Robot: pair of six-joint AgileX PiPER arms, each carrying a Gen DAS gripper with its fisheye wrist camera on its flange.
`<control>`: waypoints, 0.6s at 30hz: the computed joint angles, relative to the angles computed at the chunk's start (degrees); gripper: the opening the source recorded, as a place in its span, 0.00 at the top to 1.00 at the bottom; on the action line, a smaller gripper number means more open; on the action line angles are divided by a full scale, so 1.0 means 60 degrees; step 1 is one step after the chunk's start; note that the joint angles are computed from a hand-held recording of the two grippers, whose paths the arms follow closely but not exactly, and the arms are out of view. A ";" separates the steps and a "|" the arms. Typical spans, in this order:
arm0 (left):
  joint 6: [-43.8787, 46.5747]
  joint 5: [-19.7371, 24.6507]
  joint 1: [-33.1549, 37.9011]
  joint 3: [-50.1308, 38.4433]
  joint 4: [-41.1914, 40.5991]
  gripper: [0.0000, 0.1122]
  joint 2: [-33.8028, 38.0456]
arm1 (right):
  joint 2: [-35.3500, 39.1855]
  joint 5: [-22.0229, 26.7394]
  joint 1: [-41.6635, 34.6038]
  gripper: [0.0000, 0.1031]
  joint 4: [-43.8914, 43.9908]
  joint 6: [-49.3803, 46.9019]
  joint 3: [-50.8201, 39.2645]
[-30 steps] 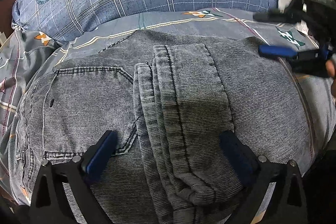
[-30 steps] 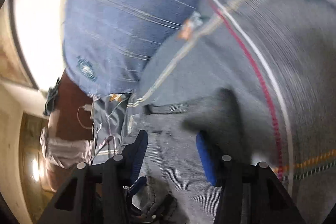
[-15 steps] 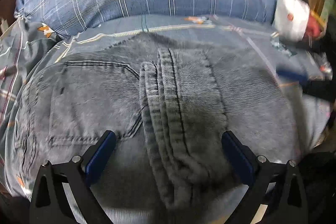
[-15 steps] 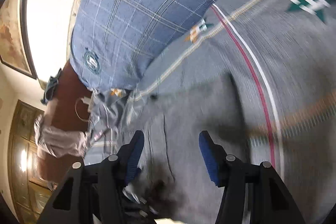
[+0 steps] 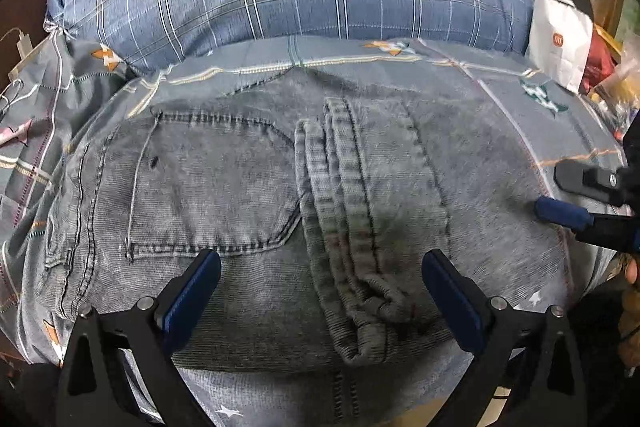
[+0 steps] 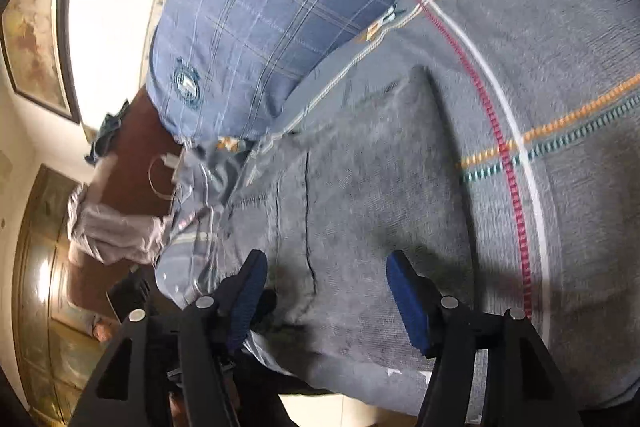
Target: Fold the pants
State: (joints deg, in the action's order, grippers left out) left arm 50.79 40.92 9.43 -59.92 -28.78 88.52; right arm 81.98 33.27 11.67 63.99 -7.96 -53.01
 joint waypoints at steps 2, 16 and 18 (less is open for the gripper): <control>-0.0587 -0.0073 -0.0219 -0.0089 0.0580 0.10 0.0438 | 0.0349 0.0380 0.0021 0.33 -0.0814 0.0678 -0.0144; 0.0294 -0.0934 -0.0273 0.0677 -0.0253 0.08 0.0034 | 0.0077 0.0763 -0.0458 0.24 0.0376 -0.0782 0.0399; -0.0384 -0.0080 -0.0173 0.0166 0.0219 0.09 0.0079 | 0.0100 0.0621 -0.0290 0.24 0.0206 -0.0560 0.0289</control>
State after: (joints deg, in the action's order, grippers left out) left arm 48.49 40.44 8.39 -58.92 -27.46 88.99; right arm 82.58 37.00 9.93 65.22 -11.32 -51.28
